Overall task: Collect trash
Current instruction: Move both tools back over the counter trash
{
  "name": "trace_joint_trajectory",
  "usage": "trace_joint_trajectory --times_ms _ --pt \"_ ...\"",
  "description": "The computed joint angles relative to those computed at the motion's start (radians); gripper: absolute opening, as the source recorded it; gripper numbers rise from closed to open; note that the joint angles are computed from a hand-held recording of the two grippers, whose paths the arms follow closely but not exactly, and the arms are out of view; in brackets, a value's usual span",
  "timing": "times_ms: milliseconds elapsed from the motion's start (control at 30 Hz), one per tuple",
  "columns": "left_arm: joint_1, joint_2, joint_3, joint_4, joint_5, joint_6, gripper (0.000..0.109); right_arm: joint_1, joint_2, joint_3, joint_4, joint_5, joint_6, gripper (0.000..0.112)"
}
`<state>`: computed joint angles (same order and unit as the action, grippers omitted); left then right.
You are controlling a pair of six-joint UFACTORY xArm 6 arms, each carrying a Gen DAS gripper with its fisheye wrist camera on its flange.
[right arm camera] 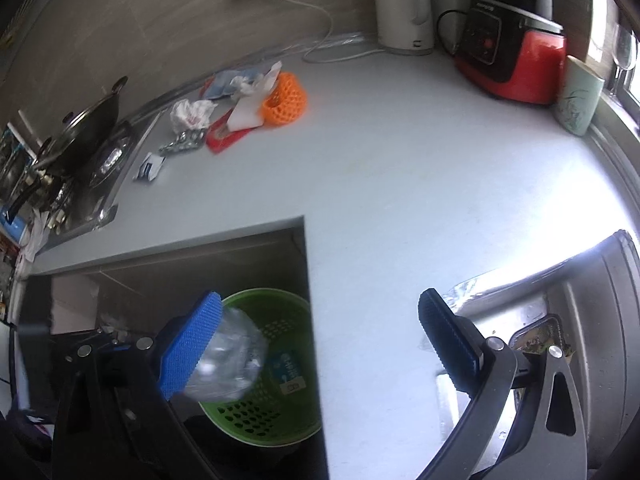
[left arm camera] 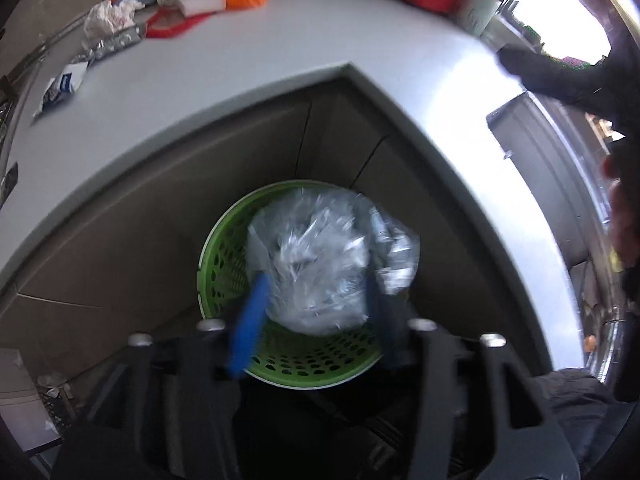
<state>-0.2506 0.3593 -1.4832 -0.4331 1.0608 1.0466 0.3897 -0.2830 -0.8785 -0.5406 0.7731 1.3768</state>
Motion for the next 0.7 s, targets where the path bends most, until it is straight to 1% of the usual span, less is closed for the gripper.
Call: trace_joint_trajectory --times_ms 67,167,233,300,333,400,500,533,600,700 --pt "-0.007 0.008 -0.003 0.010 -0.005 -0.007 0.059 0.002 -0.016 0.007 0.003 0.010 -0.003 0.098" --pt "-0.012 0.003 0.003 0.006 -0.017 -0.015 0.067 0.004 -0.020 0.007 0.006 0.015 -0.008 0.098" --pt "-0.010 -0.010 0.007 -0.007 -0.030 -0.009 0.069 0.004 -0.016 0.002 0.008 0.011 -0.013 0.098" --pt "-0.005 -0.015 -0.005 -0.018 -0.042 -0.021 0.076 0.007 -0.008 -0.011 0.003 0.017 -0.016 0.098" --pt "0.000 -0.014 -0.022 -0.025 -0.041 -0.036 0.077 0.009 -0.004 -0.021 -0.005 0.023 -0.017 0.098" --pt "0.015 -0.006 -0.072 -0.056 -0.036 -0.078 0.086 0.009 0.003 -0.039 -0.017 0.027 -0.023 0.098" --pt "0.037 0.014 -0.158 -0.088 -0.078 -0.174 0.094 0.006 0.023 -0.084 -0.060 0.029 -0.018 0.101" --pt "0.043 0.025 -0.184 -0.094 -0.090 -0.200 0.095 0.003 0.028 -0.096 -0.072 0.025 -0.018 0.101" --pt "0.052 0.064 -0.270 -0.083 -0.143 -0.292 0.095 -0.005 0.051 -0.133 -0.095 0.018 -0.024 0.101" --pt "0.067 0.143 -0.414 -0.053 -0.177 -0.406 0.095 -0.018 0.097 -0.199 -0.123 0.010 -0.036 0.101"
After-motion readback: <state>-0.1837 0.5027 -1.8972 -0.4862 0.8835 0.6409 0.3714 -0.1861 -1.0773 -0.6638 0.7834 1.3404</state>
